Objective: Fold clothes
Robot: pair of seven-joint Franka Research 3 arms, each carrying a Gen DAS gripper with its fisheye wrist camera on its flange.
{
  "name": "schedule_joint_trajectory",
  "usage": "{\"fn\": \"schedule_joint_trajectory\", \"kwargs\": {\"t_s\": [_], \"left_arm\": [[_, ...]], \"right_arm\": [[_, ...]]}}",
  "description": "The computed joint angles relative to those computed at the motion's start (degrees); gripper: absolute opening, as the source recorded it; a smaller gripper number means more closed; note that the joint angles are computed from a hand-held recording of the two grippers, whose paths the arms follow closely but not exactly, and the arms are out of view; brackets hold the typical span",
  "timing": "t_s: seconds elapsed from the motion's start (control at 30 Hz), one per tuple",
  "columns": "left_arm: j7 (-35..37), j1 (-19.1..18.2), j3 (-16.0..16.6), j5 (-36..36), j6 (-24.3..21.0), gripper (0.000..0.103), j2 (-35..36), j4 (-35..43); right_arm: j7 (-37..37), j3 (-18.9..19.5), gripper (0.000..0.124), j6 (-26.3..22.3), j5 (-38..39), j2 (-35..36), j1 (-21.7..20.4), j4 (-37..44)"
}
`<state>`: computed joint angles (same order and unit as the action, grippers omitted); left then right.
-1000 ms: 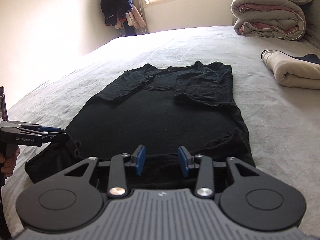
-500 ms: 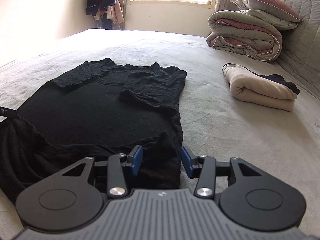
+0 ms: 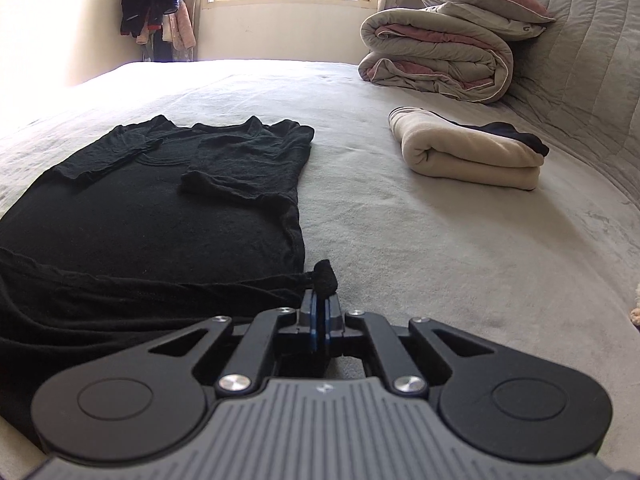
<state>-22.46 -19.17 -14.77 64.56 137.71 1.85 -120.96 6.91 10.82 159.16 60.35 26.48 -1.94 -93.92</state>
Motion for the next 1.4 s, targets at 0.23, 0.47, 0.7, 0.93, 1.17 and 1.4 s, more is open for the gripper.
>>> {"fn": "schedule_joint_trajectory", "kwargs": {"t_s": [0.23,0.47,0.7,0.93,1.17,1.4], "left_arm": [[-3.3,-0.3,-0.7,1.5,-0.8,0.022,-1.9,-1.3],[-2.2,-1.2,-1.8,11.3,4.7,0.022,-1.2,-0.1],[0.9,-1.0,0.0,17.7,22.0,0.022,3.7,3.0],[14.3,-3.1,1.0,8.4,25.5,0.022,7.1,4.4],[11.9,-4.7,2.1,11.9,25.6,0.027,6.6,3.7],[9.4,-4.9,1.5,13.6,24.2,0.036,3.6,1.4]], "right_arm": [[-6.3,0.9,0.039,-4.6,5.4,-3.2,-2.2,-2.2],[-12.1,-1.7,0.042,-18.3,7.4,-6.5,-0.7,-4.3],[-11.7,-3.6,0.042,-25.6,2.1,-7.2,3.4,-4.6],[-13.6,-3.8,0.016,-23.7,-4.6,-6.8,6.5,-4.6],[-16.6,-3.1,0.004,-14.7,0.9,-9.1,8.0,-8.5],[-10.9,-3.0,0.023,-19.2,-0.6,-10.1,7.7,-8.1]]}}
